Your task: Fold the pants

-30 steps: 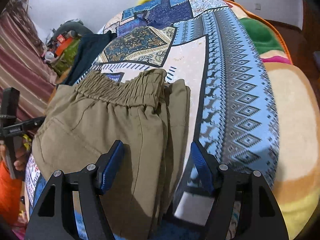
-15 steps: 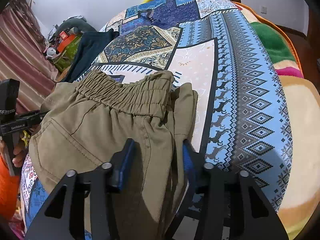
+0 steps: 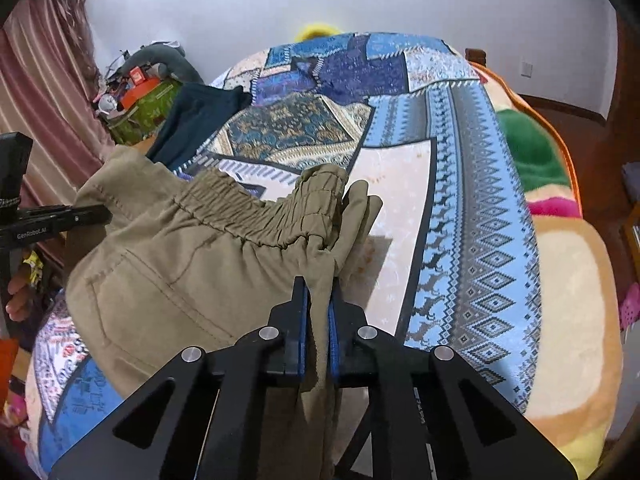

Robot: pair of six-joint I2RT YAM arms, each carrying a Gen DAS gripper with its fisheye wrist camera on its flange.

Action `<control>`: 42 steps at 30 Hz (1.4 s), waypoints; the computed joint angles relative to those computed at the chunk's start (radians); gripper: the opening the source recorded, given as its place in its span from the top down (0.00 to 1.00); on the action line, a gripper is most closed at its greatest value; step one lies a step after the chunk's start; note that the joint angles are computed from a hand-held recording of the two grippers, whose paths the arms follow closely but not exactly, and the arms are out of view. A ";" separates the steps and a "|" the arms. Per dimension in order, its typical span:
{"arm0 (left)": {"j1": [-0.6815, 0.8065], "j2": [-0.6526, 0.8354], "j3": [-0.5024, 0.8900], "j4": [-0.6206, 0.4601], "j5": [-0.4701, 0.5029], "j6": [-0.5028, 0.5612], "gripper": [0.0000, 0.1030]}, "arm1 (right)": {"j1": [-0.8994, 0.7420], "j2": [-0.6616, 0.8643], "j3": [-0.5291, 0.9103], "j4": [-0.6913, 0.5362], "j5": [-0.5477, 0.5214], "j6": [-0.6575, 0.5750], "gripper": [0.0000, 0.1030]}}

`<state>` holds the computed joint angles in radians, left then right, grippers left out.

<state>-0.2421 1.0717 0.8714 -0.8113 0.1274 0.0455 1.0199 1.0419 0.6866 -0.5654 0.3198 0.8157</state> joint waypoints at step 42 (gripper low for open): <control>0.129 0.364 0.086 0.060 0.102 0.080 0.45 | -0.230 0.158 0.099 0.032 -0.128 -0.155 0.90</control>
<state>-0.1130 1.4354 0.9571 -0.7515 0.2292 0.1258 0.7895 1.2002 0.7853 -0.5338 0.1921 0.6611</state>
